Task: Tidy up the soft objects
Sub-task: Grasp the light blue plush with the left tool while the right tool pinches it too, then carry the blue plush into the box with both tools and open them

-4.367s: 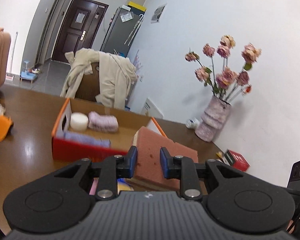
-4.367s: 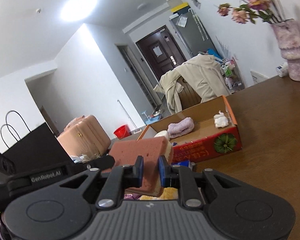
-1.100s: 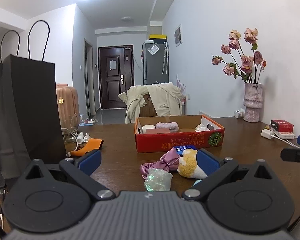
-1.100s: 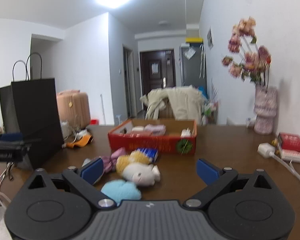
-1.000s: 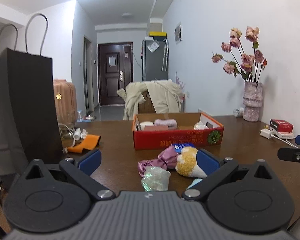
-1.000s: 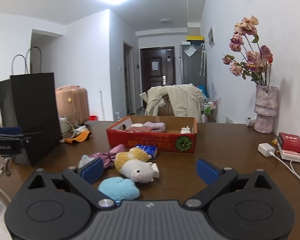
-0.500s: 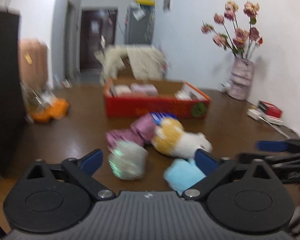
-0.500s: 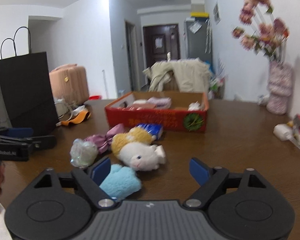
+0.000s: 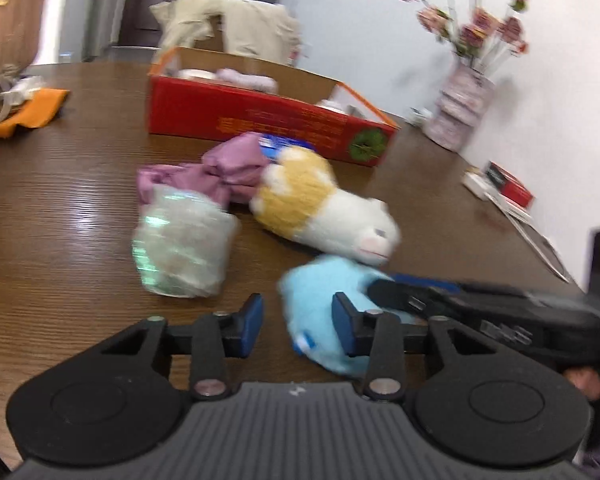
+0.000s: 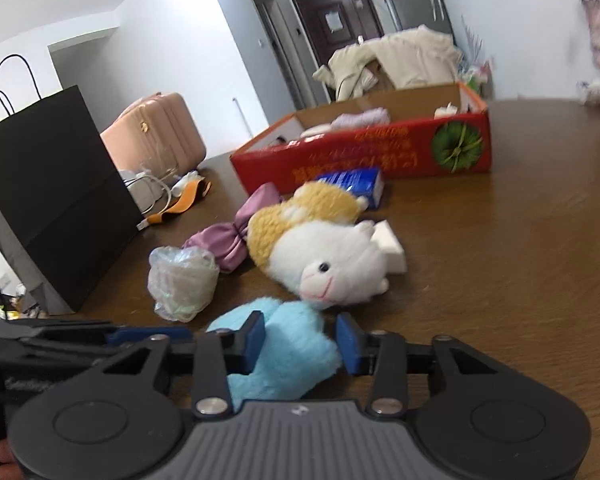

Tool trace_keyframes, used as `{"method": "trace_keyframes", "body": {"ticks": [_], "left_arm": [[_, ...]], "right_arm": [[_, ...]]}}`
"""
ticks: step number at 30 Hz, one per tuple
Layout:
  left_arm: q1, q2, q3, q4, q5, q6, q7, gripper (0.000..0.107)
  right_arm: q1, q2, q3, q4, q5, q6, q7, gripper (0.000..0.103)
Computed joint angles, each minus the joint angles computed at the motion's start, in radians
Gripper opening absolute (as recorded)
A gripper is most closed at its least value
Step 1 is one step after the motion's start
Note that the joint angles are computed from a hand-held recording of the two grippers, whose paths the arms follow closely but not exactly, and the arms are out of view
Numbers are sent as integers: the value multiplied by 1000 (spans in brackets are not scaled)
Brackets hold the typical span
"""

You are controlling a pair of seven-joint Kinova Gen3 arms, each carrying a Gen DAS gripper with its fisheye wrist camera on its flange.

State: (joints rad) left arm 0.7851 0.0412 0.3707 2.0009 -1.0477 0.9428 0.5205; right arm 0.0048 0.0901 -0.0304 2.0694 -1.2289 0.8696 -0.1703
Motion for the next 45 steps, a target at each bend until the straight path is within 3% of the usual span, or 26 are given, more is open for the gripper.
{"method": "trace_keyframes", "body": {"ticks": [2,7,12,16,18,19,20,21,23,30,38,42,45], "left_arm": [[-16,-16,17,12,14,9,39,36],[-53,-70,18,59,-9,-123,51,51],[-87,-55,16,78,-31,-200,92,51],[-91,-58,21,82,-62,-175,126,52],[-108,-64,7,91,-72,-216,130,52],[-121,-67,-2,98,-79,-253,130,52],[-133,-66,-8,99,-74,-280,122,48],[-147,-65,-12,102,-68,-313,114,38],[-155,-67,-11,114,-94,-345,143,34],[-137,-57,19,105,-107,-286,162,30],[-93,-42,10,71,-88,-230,127,30],[-67,-51,28,22,-102,-154,88,30],[-92,-71,12,-15,-115,-167,29,30]], "right_arm": [[5,-13,5,4,17,21,-11,38],[19,-33,30,29,-2,62,-14,39],[37,4,37,12,6,102,-66,39],[56,-6,40,23,3,104,-95,39],[67,-7,46,25,0,124,-87,39],[72,1,49,20,2,144,-93,39],[75,11,49,16,2,158,-104,39],[76,15,46,18,1,161,-111,39],[71,15,39,24,1,148,-120,39],[80,36,33,27,-17,167,-114,30],[82,28,35,40,-26,162,-104,29],[92,-6,46,44,-49,175,-66,29],[96,-21,57,4,-69,205,-57,29]]}}
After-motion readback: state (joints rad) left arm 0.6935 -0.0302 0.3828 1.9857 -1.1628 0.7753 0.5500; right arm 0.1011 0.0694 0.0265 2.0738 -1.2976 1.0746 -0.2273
